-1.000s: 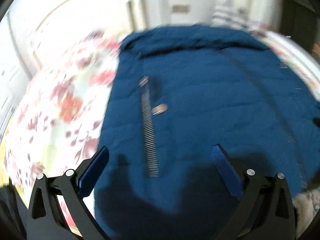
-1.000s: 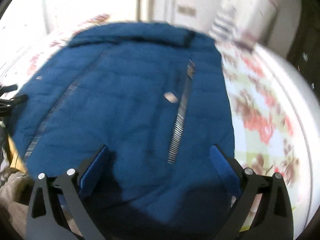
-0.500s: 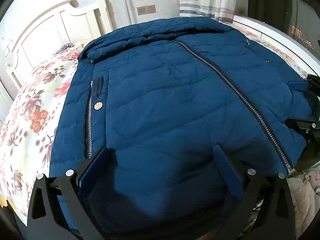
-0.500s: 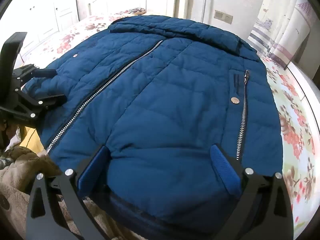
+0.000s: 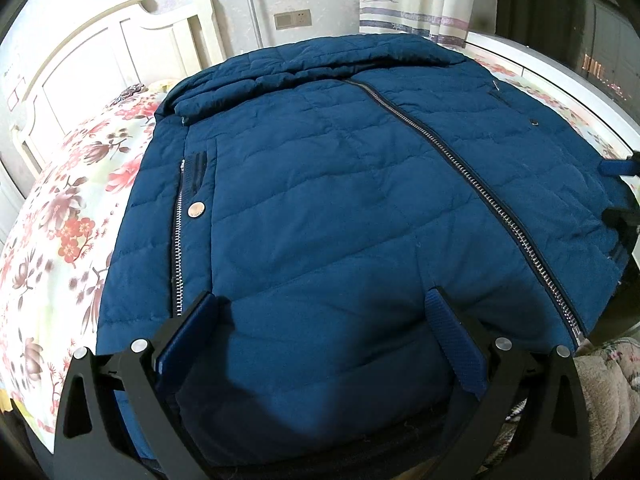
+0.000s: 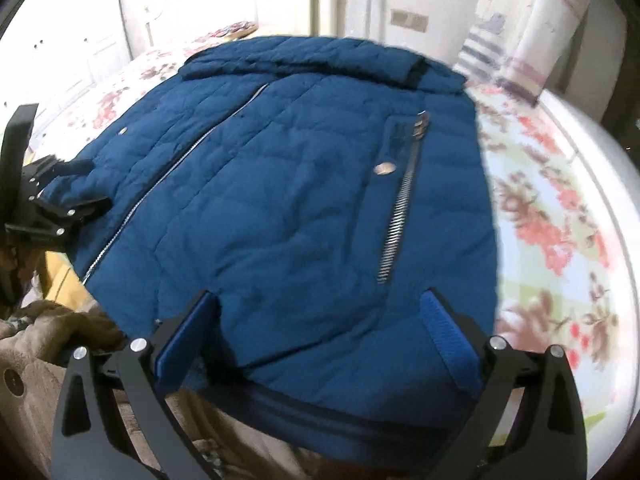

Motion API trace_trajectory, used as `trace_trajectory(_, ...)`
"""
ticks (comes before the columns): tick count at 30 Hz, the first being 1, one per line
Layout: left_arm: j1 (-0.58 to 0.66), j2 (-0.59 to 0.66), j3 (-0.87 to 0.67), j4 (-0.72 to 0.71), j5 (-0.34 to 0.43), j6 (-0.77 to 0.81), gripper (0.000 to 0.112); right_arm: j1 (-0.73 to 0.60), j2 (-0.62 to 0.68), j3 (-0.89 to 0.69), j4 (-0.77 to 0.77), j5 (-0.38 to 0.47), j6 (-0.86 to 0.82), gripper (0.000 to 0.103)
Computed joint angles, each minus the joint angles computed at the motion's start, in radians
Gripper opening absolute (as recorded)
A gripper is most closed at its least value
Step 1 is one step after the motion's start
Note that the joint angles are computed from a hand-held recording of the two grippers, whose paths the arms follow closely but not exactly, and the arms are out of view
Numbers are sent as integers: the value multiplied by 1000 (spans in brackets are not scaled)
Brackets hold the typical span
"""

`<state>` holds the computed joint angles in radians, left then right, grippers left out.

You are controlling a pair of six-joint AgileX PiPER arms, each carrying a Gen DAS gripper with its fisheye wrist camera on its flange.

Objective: Fold large clothes

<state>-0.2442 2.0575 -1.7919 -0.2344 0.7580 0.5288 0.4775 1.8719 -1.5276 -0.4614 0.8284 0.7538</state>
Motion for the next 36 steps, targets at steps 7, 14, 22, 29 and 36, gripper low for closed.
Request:
trace_trajectory(7,54,-8,-45,-46,121,44,99,-35,-87,149,15,-75,35,100)
trace_trajectory(14,335,-48,11,-364,154,131,99,-147,-344,481,24,-238,214,100)
trace_trajectory(22,380,46,-44,-505,256,179,98,-153,-454,649,95,-455,207,79)
trace_trajectory(29,355,67,-76,-546,323,195,82,-128,-375,556,250,-457,80,67)
trace_trajectory(36,417,143,-183,-620,445,154,79,-204,-395,569,508,-437,-177,61)
